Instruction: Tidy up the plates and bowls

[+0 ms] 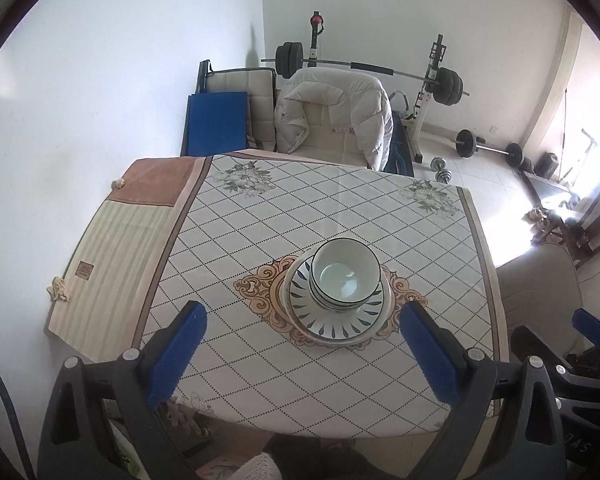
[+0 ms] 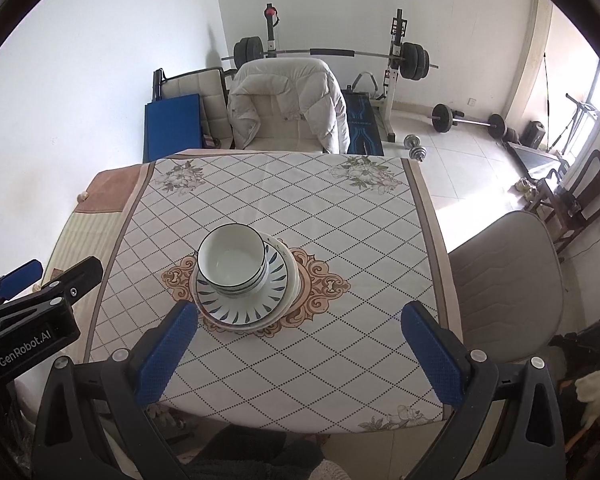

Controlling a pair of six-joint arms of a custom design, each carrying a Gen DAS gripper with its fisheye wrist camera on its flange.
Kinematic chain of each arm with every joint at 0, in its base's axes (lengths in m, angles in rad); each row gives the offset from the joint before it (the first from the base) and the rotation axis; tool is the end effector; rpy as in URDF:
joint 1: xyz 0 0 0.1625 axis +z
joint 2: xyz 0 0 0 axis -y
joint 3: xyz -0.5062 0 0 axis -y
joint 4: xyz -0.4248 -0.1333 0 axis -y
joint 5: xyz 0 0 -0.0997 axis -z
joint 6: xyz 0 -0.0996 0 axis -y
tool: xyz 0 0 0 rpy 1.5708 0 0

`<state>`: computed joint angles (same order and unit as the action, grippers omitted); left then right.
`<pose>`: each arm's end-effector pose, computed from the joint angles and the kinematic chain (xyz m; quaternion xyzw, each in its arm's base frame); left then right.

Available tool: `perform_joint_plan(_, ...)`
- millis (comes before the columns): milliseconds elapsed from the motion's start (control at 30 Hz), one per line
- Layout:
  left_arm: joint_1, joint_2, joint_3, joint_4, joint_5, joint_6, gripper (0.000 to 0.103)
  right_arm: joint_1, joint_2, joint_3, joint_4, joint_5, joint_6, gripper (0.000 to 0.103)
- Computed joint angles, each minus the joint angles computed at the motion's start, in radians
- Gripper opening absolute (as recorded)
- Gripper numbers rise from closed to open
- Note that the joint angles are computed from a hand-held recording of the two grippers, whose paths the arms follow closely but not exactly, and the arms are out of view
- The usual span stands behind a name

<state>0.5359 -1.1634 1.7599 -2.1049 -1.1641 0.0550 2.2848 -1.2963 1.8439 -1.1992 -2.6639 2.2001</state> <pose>-0.4671 -0.4782 0.2911 0.5128 0.8339 -0.0680 0.1925 0.3770 -0.3666 0.3215 -0.3482 -0.7198 0.4198 0.4294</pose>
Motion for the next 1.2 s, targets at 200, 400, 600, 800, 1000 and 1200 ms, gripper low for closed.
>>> perform_joint_plan(200, -0.035, -0.077, 0.014, 0.046, 0.010, -0.037, 0.102, 0.108, 0.077, -0.104, 0.249, 0.042, 0.210, 0.103)
perform_joint_plan(400, -0.058, -0.132, 0.018, 0.051, -0.006, -0.042, 0.102, 0.180, 0.129, -0.193, 0.414, 0.079, 0.342, 0.103)
perform_joint_plan(600, -0.065, -0.155, 0.005, 0.074, -0.022, -0.009, 0.103, 0.222, 0.199, -0.301, 0.584, 0.128, 0.467, 0.103)
perform_joint_plan(800, -0.067, -0.168, -0.017, 0.143, -0.029, 0.015, 0.103, 0.244, 0.240, -0.367, 0.616, 0.169, 0.481, 0.103)
perform_joint_plan(1000, -0.070, -0.183, -0.023, 0.176, -0.033, 0.021, 0.103, 0.250, 0.267, -0.401, 0.632, 0.210, 0.483, 0.103)
perform_joint_plan(1200, -0.069, -0.188, -0.023, 0.184, -0.038, 0.022, 0.103, 0.250, 0.268, -0.402, 0.631, 0.218, 0.498, 0.103)
